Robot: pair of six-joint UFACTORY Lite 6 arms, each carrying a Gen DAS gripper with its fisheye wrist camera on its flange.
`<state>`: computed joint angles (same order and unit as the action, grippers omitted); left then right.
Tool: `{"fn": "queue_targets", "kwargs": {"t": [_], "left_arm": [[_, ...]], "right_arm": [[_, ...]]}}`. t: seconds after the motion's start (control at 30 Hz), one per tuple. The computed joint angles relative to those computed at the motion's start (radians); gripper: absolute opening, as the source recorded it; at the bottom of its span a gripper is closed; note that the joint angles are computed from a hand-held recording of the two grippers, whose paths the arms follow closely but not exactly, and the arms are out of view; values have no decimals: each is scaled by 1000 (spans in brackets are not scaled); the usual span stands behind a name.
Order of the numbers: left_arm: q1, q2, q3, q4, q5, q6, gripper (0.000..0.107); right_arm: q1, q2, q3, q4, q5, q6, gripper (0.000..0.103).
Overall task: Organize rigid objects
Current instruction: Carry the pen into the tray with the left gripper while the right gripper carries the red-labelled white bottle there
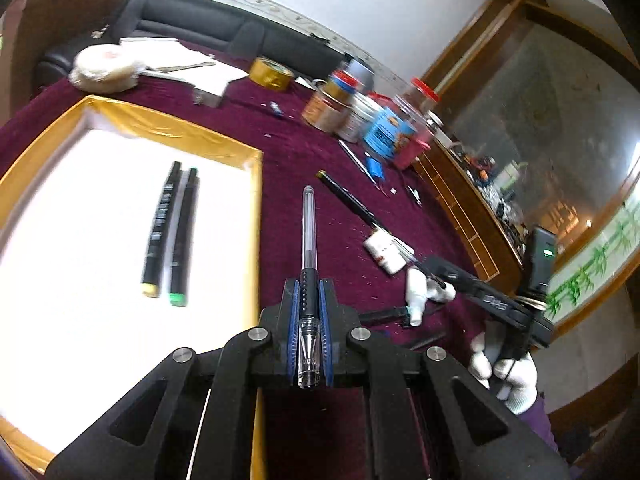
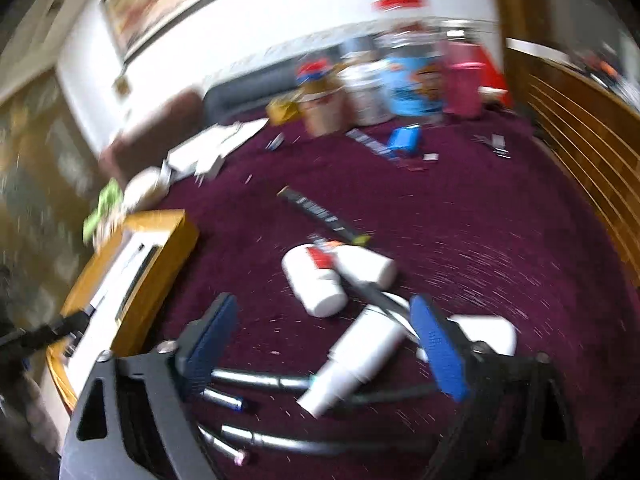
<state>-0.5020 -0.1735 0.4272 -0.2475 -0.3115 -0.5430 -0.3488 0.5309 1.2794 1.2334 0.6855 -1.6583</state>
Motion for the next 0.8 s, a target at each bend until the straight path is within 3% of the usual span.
{"fn": "queue_targets", "kwargs": {"t": [0.1, 0.23, 0.37, 0.43, 0.5, 0.6, 0.8], "left_arm": [[65, -80, -77, 98, 4, -82, 7], [189, -161, -167, 334, 1, -272, 7], [307, -160, -208, 593, -41, -471, 7], [369, -127, -209, 714, -77, -558, 7], [437, -95, -198, 845, -104, -647, 7], [525, -50, -161, 1020, -114, -749, 7], [634, 162, 36, 1204, -91, -821, 7]], "right_arm": [[105, 62, 57, -97, -84, 68, 51], [212, 118, 92, -168, -254, 127, 50], [248, 166, 149, -253, -288, 241, 50], [262, 193, 181, -326, -288, 329, 32], [284, 194, 194, -403, -308, 414, 31], [275, 180, 211, -391, -238, 450, 31], [302, 156, 281, -330, 41, 551, 31]]}}
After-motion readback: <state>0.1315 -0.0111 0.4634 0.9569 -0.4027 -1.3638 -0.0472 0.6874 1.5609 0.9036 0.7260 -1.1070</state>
